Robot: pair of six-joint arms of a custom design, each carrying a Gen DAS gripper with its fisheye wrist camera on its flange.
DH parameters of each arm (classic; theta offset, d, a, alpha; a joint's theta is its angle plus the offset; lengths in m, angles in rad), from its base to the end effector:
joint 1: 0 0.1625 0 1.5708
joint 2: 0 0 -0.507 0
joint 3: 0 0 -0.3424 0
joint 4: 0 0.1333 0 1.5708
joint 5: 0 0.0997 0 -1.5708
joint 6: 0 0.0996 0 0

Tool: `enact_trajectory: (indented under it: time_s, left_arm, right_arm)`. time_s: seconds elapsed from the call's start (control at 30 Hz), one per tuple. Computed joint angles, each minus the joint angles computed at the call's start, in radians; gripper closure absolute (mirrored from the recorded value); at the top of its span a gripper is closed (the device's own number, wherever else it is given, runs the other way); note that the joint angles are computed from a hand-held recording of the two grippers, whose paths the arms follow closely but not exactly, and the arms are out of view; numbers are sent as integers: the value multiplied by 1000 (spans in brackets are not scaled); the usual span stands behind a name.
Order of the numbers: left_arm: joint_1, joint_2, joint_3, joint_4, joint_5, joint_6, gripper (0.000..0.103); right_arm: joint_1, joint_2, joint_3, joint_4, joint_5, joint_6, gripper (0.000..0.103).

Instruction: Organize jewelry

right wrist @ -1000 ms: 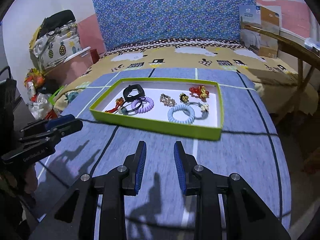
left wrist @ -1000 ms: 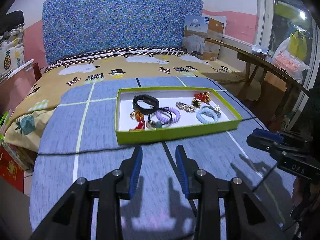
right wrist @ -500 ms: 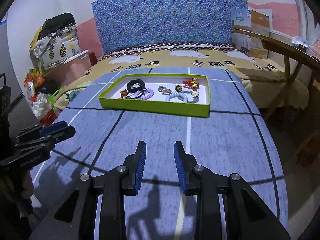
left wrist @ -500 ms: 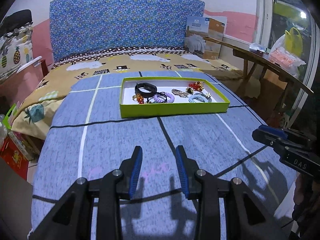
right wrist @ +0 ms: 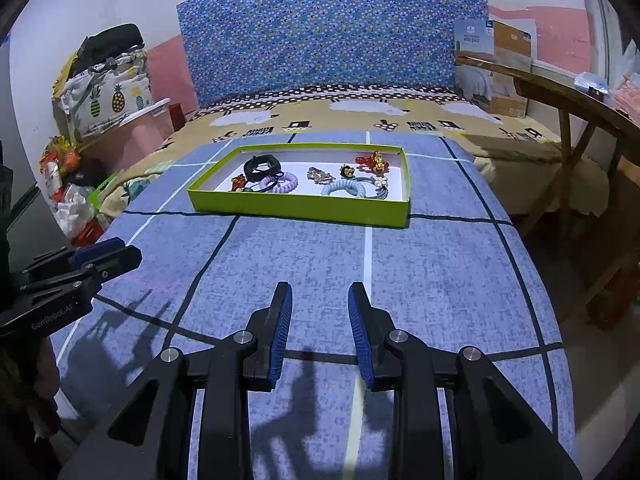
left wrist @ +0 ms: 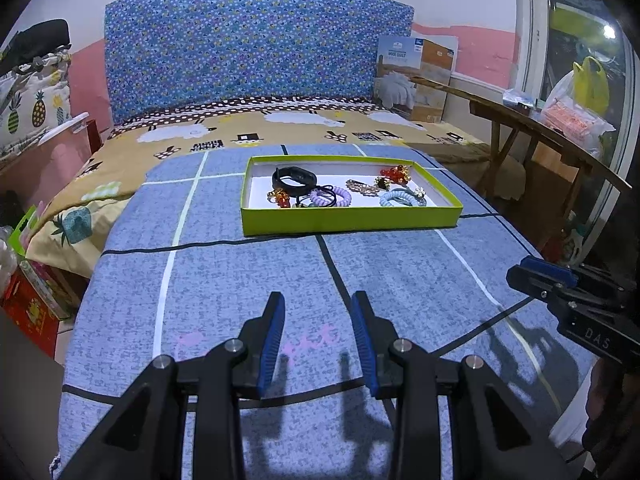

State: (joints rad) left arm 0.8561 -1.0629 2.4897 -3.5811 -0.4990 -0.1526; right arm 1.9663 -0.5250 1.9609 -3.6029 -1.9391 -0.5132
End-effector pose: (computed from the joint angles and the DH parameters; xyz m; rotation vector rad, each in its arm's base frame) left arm -0.0988 -0.4507 0.2818 0.2272 2.1654 -1.1190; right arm 0.3286 -0.5341 0.0564 1.0224 -2.4372 0.7804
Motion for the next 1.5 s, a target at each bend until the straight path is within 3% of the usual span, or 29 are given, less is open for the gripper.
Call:
enact_trajectory:
  time_s: [1.5]
  left_arm:
    - [-7,36,7,-61,17,45,67]
  right_arm:
    - [5,9,1,-20,1,-22,73]
